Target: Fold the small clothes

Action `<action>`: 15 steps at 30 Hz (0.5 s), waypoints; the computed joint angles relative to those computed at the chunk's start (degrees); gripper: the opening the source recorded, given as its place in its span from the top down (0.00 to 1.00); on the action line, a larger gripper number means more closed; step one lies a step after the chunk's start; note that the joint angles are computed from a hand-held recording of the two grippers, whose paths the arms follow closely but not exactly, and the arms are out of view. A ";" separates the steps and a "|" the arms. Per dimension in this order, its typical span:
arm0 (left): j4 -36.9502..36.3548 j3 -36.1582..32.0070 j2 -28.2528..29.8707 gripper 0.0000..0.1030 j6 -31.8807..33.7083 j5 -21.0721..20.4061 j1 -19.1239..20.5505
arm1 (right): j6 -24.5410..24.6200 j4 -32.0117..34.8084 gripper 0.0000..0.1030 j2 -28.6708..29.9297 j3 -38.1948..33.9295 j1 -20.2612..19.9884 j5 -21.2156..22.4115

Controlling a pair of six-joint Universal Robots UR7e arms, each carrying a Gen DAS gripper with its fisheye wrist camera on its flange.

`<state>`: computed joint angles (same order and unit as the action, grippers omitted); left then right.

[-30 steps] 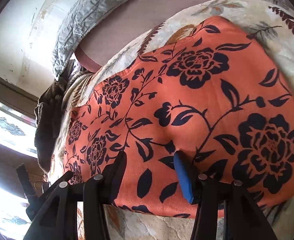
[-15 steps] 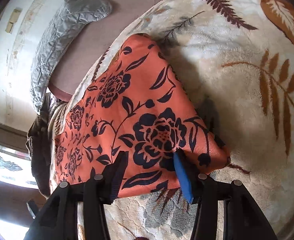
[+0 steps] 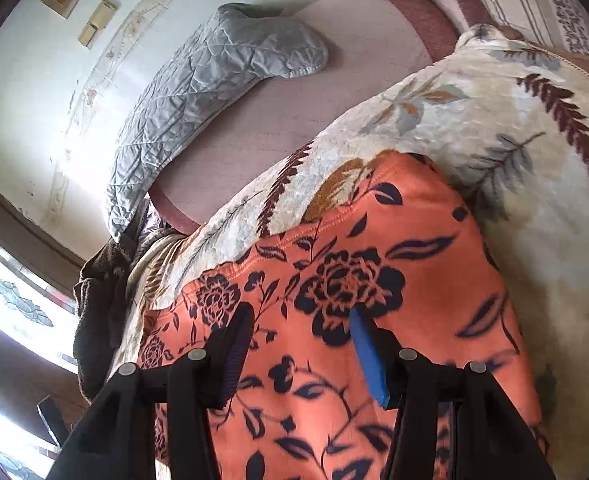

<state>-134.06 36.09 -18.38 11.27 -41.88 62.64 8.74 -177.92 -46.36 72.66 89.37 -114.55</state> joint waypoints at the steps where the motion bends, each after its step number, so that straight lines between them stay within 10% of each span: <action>1: 3.27 -2.97 1.74 0.11 -0.35 1.27 0.24 | 0.36 1.81 0.50 1.26 -2.78 -0.53 -0.41; 7: 14.59 -11.77 4.39 0.07 -6.73 -4.05 2.02 | 7.46 10.85 0.67 4.93 -11.63 -3.79 -1.74; 15: -3.48 2.26 -2.39 0.07 1.59 -4.27 -0.23 | 6.70 6.73 0.64 0.58 -4.72 -1.12 0.10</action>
<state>-137.53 38.35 -20.77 12.86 -46.15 62.41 15.44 -171.19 -45.78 67.94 88.25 -114.45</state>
